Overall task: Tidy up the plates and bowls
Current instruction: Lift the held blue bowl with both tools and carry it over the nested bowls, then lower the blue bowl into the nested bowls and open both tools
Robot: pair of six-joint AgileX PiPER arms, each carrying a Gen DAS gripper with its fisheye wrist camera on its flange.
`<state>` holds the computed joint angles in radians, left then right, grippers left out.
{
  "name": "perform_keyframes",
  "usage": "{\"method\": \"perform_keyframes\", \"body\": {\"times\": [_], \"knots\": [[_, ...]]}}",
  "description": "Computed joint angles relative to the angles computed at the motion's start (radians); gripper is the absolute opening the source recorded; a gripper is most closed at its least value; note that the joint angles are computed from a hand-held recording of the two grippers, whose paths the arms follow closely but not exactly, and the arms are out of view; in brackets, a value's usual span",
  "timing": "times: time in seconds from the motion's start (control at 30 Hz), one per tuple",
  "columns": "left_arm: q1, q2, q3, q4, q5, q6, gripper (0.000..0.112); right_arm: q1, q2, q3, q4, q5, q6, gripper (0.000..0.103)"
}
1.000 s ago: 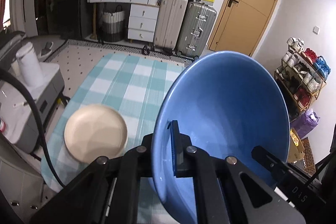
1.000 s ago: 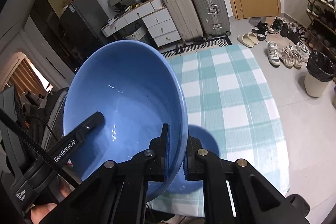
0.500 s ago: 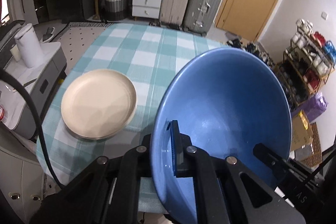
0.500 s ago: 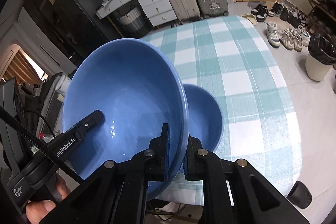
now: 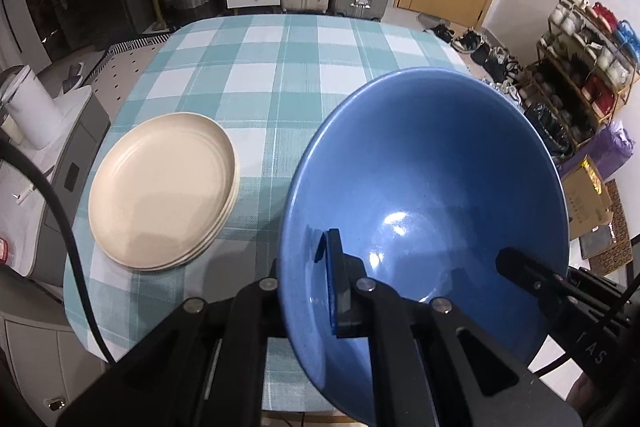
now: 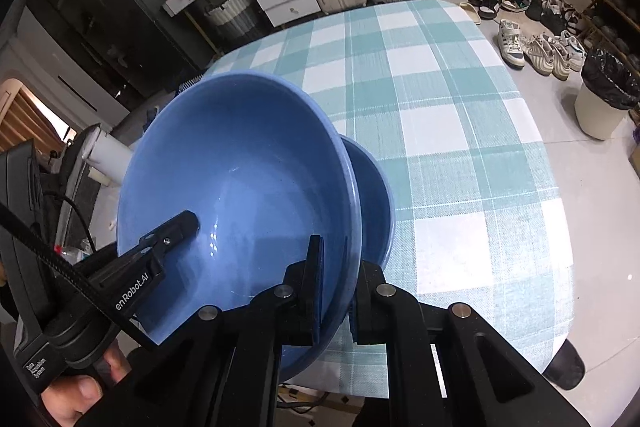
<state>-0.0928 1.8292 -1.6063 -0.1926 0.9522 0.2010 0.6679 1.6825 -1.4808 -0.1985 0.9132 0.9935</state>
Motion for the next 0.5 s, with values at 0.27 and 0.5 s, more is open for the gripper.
{"method": "perform_keyframes", "body": {"times": [0.27,0.5], "knots": [[-0.023,0.036,-0.002,0.046,0.004,0.010,0.009,-0.023,0.080,-0.093,0.023,0.103,-0.064,0.009],[-0.042,0.041,-0.008,0.088,-0.004,-0.006,0.010,-0.034,0.119,-0.125,0.025,0.133,-0.093,0.010]]}}
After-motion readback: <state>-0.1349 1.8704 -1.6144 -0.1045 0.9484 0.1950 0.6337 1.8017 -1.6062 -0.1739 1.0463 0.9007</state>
